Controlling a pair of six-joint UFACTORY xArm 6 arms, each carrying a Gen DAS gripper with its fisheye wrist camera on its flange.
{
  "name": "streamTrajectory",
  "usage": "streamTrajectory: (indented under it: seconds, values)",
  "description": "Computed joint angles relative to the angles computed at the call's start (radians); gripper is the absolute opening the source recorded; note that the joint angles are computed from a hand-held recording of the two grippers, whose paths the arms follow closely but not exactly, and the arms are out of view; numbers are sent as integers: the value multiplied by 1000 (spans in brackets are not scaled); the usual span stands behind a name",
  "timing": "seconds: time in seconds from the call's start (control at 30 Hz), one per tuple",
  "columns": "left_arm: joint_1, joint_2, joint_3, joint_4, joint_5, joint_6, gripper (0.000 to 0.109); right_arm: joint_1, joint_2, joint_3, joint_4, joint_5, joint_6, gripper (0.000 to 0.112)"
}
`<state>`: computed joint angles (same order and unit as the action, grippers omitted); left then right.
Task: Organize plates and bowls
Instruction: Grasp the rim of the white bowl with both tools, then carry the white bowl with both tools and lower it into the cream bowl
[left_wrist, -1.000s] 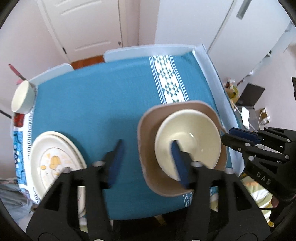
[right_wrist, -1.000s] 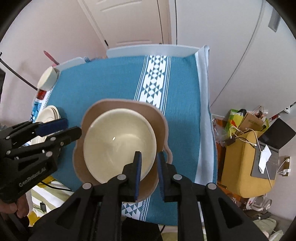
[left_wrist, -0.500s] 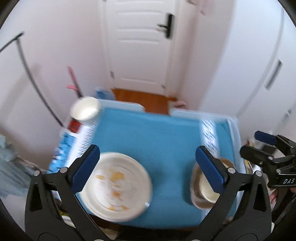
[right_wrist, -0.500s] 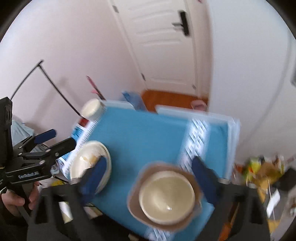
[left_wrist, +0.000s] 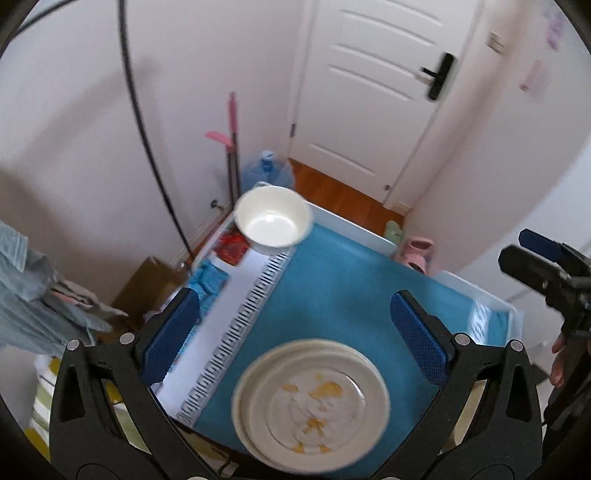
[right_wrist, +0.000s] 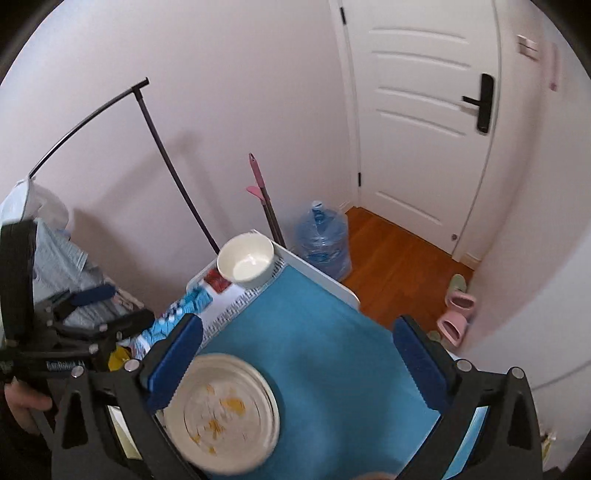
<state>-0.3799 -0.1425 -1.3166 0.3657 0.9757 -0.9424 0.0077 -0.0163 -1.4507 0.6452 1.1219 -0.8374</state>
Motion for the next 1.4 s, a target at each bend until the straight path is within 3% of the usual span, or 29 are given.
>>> streamTrajectory:
  seconds: [0.17,0.3,0.43,0.53,0.6,0.67,0.8,0.87,1.0,1.13,1.4]
  values:
    - [138,35,56,-94,-107,37,103,142,197,-166,-114,-54,91,102]
    - [228,114,83,-258,-228,153,101,194,379,-305,-178,-3,167,102]
    - [262,213,51,-370,-273,235,82,216,518,-411,-170,56,209,93]
    - [272,268,34,-407,-301,252,76,233,593,-479,-155,89,213,87]
    - [280,305,25,-442,-321,268,66,244,644,-522,-139,114,206,77]
    - [287,337,15,-475,-338,283,55,253,676,-553,-130,128,202,62]
    - [295,398,-20,-512,-353,310,42,260,735,-617,-103,153,199,51]
    - [298,432,-50,-532,-343,329,29,261,761,-651,-97,168,198,42]
    - [298,461,-76,-500,-324,312,20,266,789,-677,-100,170,201,28]
    - [299,463,-70,-487,-338,308,20,274,790,-667,-116,136,199,18]
    - [282,463,-94,-398,-296,284,20,277,750,-604,-114,94,183,17]
